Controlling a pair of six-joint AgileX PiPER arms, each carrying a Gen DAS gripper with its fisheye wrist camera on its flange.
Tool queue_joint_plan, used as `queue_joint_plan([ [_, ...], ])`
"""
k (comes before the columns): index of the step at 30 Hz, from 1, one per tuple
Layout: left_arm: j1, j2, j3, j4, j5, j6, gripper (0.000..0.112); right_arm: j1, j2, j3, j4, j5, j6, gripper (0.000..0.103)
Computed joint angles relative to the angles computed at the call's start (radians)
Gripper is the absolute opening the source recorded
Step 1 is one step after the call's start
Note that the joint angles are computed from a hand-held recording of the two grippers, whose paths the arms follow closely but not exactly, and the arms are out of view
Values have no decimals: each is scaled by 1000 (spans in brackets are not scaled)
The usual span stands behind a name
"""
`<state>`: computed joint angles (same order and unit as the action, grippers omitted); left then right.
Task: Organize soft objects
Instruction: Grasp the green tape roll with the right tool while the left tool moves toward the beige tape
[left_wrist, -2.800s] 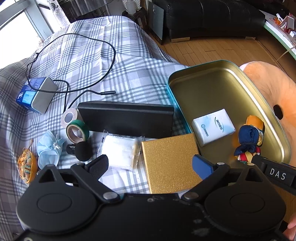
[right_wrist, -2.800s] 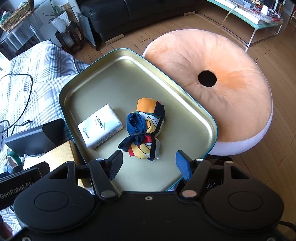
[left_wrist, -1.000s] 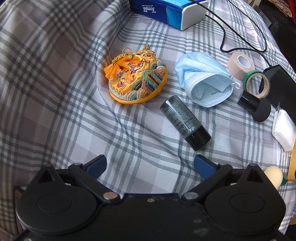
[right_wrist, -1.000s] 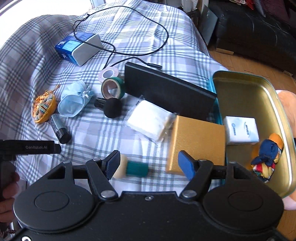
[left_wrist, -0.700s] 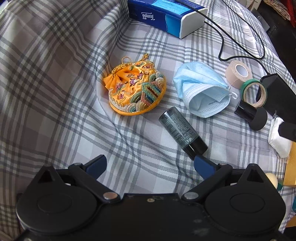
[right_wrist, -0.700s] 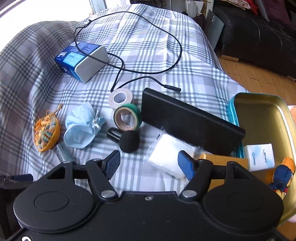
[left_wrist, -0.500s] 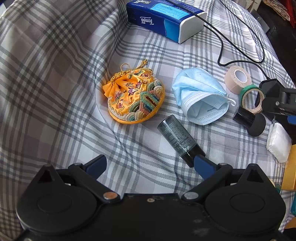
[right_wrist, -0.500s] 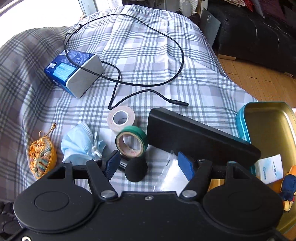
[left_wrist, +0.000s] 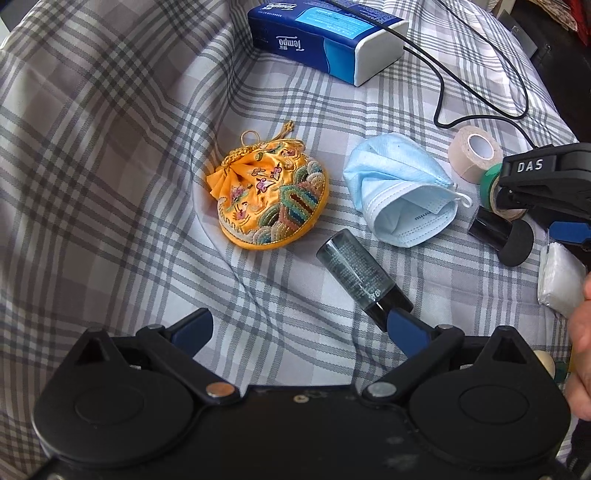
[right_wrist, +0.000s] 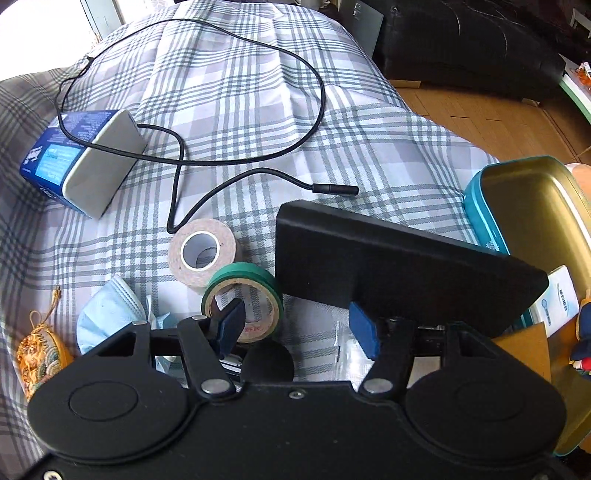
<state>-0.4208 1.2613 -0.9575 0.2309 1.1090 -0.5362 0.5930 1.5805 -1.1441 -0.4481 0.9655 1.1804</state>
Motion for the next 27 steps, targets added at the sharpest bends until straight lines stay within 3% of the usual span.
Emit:
queue_joint_plan([
  [5, -24, -16, -1, 32, 14, -19, 101, 55, 39, -1, -73, 12, -1, 59],
  [9, -25, -20, -14, 41, 26, -26, 101, 78, 24, 11, -87, 7, -97, 59],
  [14, -15, -19, -30, 50, 31, -22, 101, 46, -48, 86, 81, -67, -312, 58],
  [17, -3, -12, -39, 54, 26, -18, 101, 78, -85, 124, 85, -55, -357, 58],
  [24, 12, 2, -54, 53, 18, -3, 102, 73, -208, 205, 261, -24, -607, 55],
  [27, 15, 5, -51, 46, 9, 2, 102, 26, -268, 227, 292, -50, -604, 55],
])
